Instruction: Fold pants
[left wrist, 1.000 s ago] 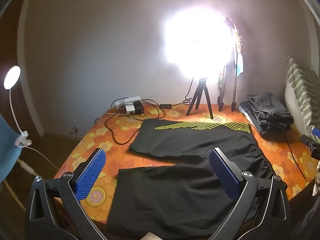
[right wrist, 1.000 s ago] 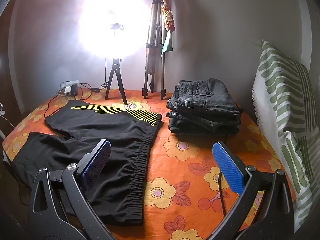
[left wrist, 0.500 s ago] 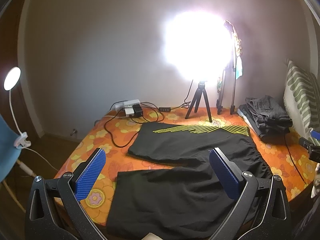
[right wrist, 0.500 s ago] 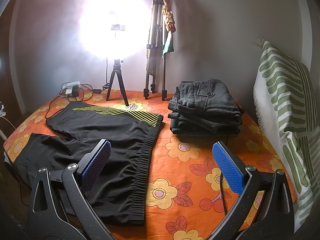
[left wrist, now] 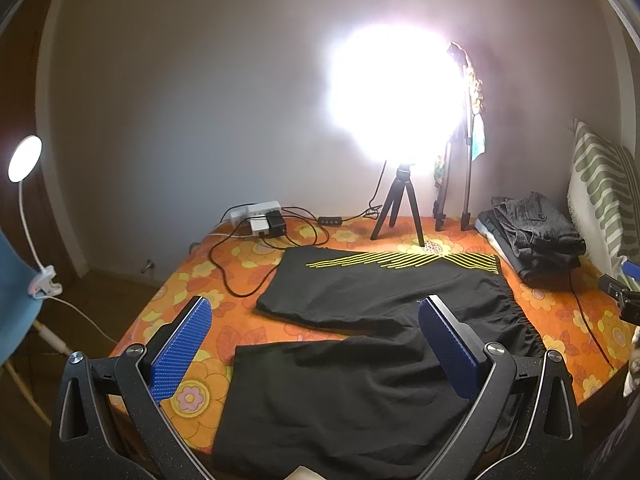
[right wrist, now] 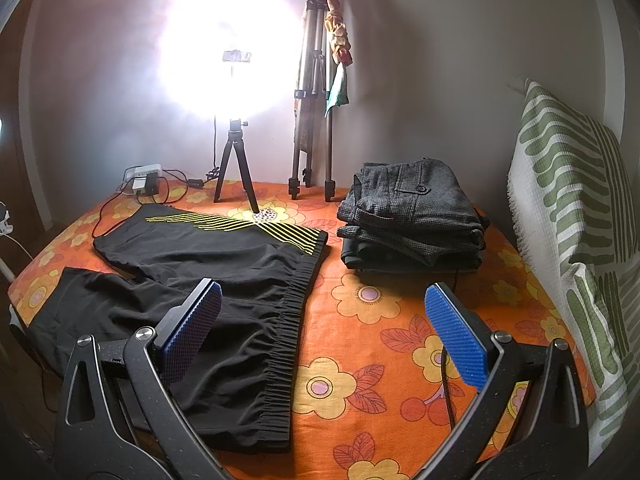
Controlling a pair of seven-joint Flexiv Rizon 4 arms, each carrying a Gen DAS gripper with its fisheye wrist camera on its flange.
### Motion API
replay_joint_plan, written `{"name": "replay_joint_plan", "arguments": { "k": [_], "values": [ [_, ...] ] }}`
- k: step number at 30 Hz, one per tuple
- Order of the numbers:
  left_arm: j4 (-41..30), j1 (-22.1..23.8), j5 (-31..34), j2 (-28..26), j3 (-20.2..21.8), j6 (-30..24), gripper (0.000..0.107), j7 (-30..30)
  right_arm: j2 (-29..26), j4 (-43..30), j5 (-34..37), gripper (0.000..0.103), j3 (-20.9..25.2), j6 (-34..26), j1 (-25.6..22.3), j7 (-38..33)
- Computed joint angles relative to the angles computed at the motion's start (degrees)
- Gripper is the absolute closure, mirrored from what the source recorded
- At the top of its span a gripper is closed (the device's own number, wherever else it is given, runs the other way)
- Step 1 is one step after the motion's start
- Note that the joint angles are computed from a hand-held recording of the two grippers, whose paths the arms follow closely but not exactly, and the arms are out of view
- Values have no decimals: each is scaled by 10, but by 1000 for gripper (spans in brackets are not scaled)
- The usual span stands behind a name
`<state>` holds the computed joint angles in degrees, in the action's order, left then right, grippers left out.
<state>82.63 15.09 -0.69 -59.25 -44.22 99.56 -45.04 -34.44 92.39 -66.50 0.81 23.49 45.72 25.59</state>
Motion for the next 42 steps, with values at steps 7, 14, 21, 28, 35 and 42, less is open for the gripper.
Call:
{"name": "replay_joint_plan", "arguments": {
  "k": [7,14,21,28,35,42],
  "values": [
    [0,-1,1,0,1,1,4,-2,0,0,0,0,0,-1,0,0],
    [1,-1,2,0,1,2,4,-3,-1,-1,0,0,0,-1,0,1],
    [-1,-4,2,1,6,2,4,-4,0,0,-2,0,0,2,-1,1],
    [-7,-3,-9,-4,1,-14,4,0,-2,-3,0,0,-1,3,0,0],
    [-3,0,-16,-8,-6,-12,4,7,-3,-4,0,0,-2,8,0,2],
    [-1,0,-16,-7,-5,-12,4,11,-2,-3,0,0,-2,7,0,2]
  ]
}}
